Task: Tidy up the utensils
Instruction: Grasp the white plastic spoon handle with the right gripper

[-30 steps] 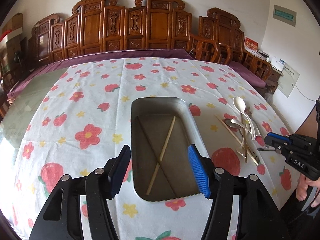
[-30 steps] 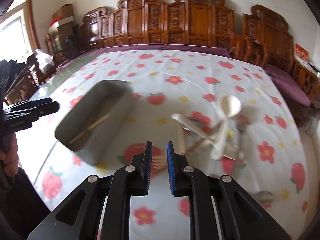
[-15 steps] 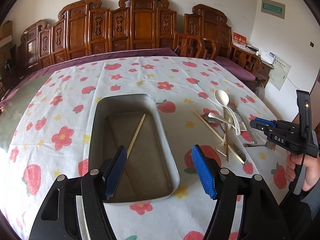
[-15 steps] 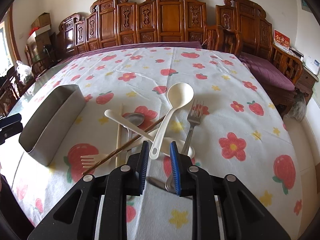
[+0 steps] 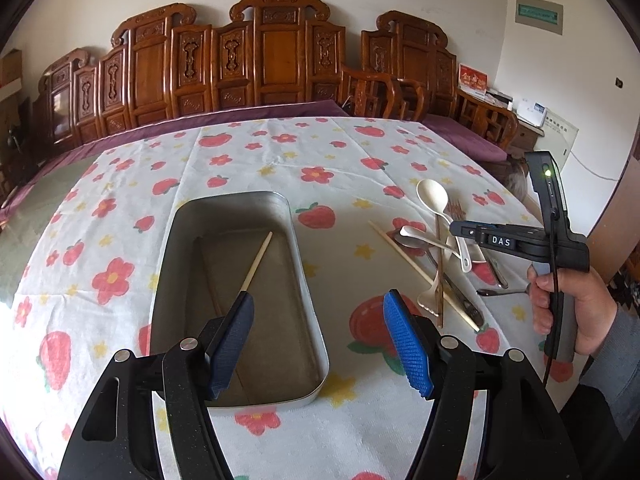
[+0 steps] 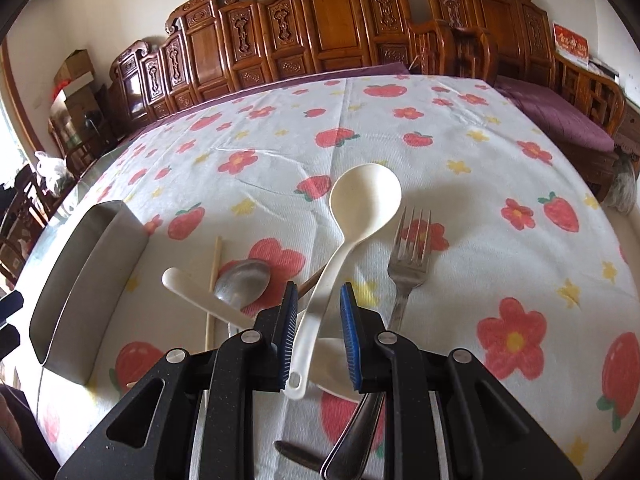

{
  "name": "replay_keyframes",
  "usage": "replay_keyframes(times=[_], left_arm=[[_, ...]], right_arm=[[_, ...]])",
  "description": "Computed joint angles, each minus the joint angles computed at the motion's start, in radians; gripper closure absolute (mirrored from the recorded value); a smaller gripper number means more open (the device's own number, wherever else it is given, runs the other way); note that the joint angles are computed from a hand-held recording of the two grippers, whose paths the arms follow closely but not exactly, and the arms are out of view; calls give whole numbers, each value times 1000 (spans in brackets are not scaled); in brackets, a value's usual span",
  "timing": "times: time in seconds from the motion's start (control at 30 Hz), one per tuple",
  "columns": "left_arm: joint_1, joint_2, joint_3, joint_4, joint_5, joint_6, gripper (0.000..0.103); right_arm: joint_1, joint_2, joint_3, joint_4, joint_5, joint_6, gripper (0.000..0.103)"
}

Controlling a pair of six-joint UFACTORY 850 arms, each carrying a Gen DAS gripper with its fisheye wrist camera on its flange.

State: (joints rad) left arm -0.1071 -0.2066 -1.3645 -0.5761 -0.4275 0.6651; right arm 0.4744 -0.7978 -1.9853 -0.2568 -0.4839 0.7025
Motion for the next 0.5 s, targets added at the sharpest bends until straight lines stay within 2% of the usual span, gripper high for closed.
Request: replay_keyframes(times=[0.1,0.2,0.33,0.5], left_arm=[[-6,0,-2,12,8,-14,39],[-9,-4,-8,26,5,-35,39],[-15,-12,-20,83,-1,-99,39],[-28,-27,-52,150,-26,-166,39]], right_arm=[[-7,-15,-19,78,-24,-39,81],[-12,1,8,120,8,-62,94],[-16,37,59,133,52,-56,96],[-16,103,138,66,128,-4,98]])
